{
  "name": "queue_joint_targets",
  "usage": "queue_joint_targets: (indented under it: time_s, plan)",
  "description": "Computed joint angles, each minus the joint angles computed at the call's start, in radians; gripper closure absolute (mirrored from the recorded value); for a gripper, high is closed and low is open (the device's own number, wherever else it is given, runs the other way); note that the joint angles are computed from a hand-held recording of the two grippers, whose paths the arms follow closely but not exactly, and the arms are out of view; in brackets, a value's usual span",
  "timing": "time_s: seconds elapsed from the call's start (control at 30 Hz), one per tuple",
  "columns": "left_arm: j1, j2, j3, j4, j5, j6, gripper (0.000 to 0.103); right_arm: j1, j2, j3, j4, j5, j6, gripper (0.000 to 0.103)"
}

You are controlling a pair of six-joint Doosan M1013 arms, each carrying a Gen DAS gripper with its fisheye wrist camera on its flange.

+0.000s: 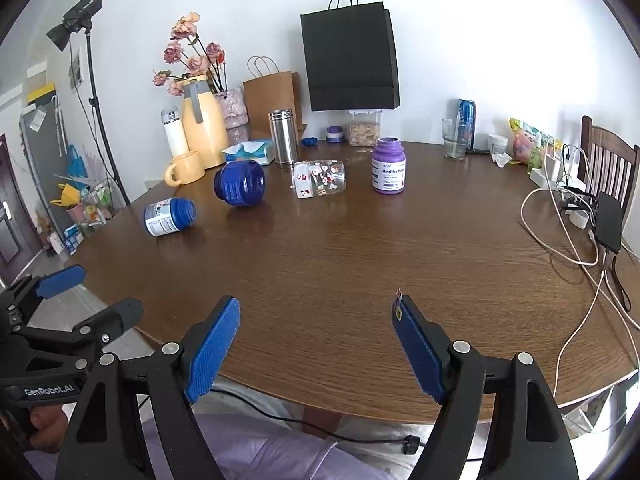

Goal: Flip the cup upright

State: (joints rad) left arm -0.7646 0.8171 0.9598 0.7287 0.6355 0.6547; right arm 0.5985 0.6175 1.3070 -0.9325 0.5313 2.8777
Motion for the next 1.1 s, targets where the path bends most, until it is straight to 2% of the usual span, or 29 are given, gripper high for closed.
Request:
queue_joint_targets:
  time_s: [0.1,0.33,0.77,1.1]
  plan:
    - [-0.004,-0.008,0.014,0.054,-0.012,-0.053,0.000,0.002,-0.005,0.007,-0.018,0.008,0.020,0.021]
    - [-0.006,0.002,-0.006,0.023,0.007,-0.002,0.000,0.001,-0.006,0.009,-0.006,0.008,0.007,0.021]
    - [-0.010,0.013,-0.024,0.022,0.028,-0.011,0.000,-0.001,-0.004,0.004,0.016,0.013,-0.008,0.021]
    - [-0.013,0.004,-0.007,0.074,0.020,-0.056,0.000,0.000,-0.005,0.004,0.015,0.015,-0.003,0.021]
